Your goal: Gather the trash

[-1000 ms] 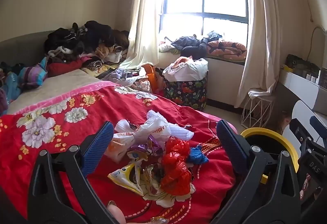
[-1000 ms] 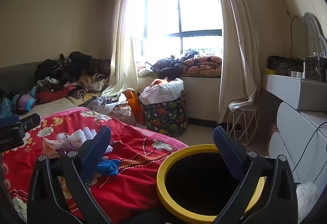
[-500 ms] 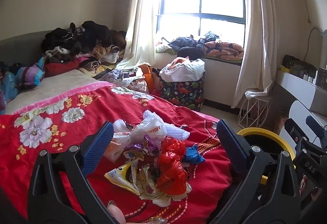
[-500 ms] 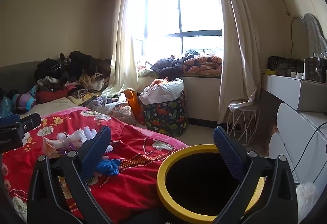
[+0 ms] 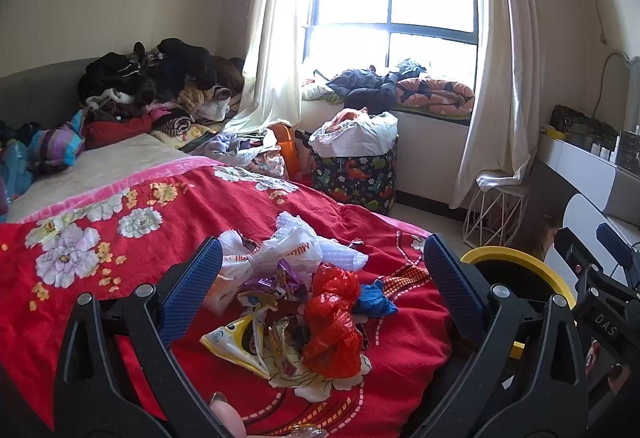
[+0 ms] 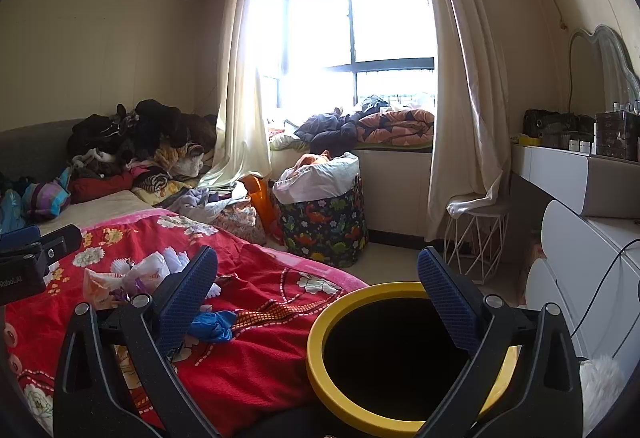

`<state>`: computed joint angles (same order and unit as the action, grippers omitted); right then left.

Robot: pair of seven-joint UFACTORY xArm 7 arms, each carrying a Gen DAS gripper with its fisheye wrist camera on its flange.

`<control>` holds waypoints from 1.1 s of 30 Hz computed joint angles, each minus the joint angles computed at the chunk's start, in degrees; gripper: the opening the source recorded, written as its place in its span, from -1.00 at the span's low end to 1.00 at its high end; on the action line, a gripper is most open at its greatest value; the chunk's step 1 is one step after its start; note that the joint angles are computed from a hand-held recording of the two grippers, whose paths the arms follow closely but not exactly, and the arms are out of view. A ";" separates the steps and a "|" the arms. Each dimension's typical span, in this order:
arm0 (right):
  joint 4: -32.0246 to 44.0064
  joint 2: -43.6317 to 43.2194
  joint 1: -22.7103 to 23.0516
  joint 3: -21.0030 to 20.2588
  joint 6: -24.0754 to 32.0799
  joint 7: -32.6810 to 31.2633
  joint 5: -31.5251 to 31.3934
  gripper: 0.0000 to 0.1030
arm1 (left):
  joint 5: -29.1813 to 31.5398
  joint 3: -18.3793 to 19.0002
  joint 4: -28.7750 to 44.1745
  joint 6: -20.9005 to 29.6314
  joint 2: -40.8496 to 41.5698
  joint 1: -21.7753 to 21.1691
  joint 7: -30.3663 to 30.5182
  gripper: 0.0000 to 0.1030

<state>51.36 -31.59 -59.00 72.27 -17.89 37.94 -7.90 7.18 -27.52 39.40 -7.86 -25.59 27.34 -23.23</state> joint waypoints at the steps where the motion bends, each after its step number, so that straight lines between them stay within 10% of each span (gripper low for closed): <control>1: 0.03 0.02 0.02 -0.03 0.07 -0.04 -0.02 0.88 | 0.00 0.03 -0.10 -0.09 0.02 -0.09 0.05 0.80; 33: -0.14 -0.14 0.14 -0.26 0.20 -0.04 0.00 0.88 | 0.35 -0.05 0.16 0.53 -0.01 -0.33 -0.45 0.80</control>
<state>51.22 -31.73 -58.86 72.01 -17.69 37.90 -7.90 7.53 -27.57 39.56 -7.34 -25.60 27.01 -23.69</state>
